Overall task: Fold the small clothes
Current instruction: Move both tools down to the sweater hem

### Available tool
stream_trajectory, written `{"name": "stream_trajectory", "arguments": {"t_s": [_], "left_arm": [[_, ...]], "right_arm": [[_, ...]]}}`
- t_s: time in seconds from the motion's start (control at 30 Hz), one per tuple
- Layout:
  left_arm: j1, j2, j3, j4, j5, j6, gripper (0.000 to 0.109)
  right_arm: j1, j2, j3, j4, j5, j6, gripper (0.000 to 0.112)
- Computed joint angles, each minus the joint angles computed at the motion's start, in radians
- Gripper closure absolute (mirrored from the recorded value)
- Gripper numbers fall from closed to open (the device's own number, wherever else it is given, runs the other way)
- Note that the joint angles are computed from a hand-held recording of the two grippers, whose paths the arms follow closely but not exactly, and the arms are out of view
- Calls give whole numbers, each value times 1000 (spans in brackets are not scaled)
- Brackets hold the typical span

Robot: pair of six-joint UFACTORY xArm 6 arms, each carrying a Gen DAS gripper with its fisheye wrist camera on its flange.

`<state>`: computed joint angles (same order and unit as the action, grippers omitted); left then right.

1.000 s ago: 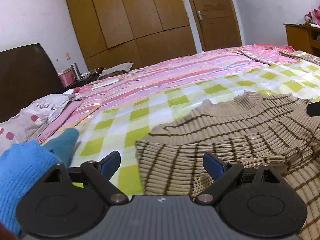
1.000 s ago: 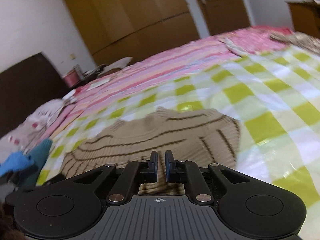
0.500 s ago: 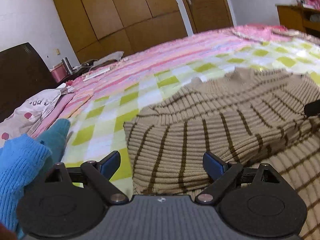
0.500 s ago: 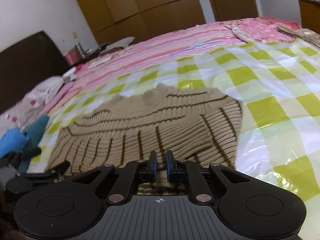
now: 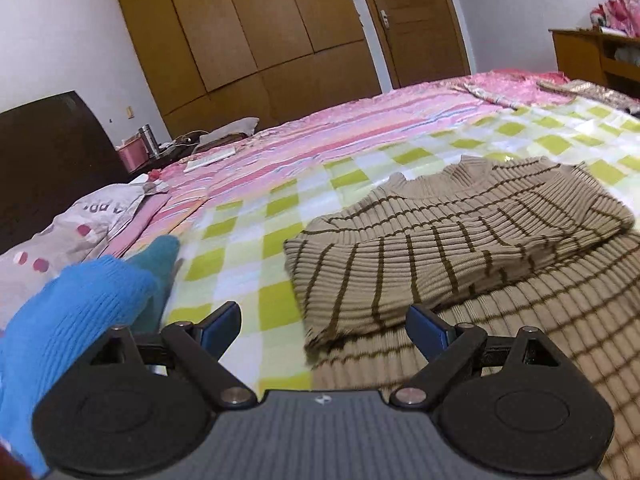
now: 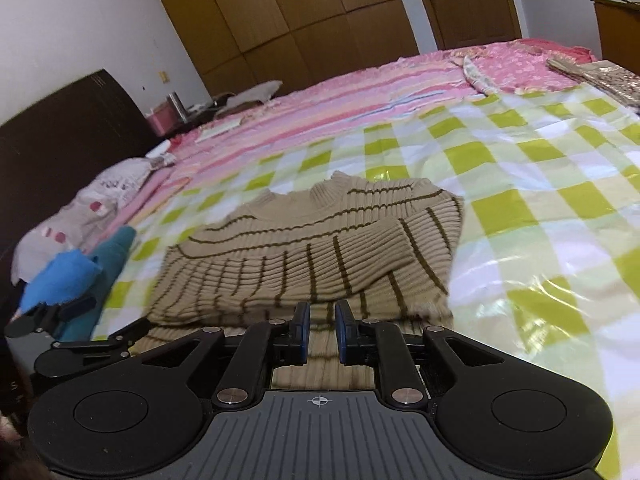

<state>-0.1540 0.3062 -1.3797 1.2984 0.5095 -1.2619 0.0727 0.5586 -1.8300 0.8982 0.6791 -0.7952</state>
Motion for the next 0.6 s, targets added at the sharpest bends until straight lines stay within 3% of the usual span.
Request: {"name": "stream_trajectory", "arguments": {"t_s": [0.3,0.6], "left_arm": [[-20,-253,266,88,2,-109,14],[-62,-454,520,21,13,-90,14]], "right_arm": [[-46,-256,278,82,12,-127,91],[-86,-447,553,9,6,-179,91]]}}
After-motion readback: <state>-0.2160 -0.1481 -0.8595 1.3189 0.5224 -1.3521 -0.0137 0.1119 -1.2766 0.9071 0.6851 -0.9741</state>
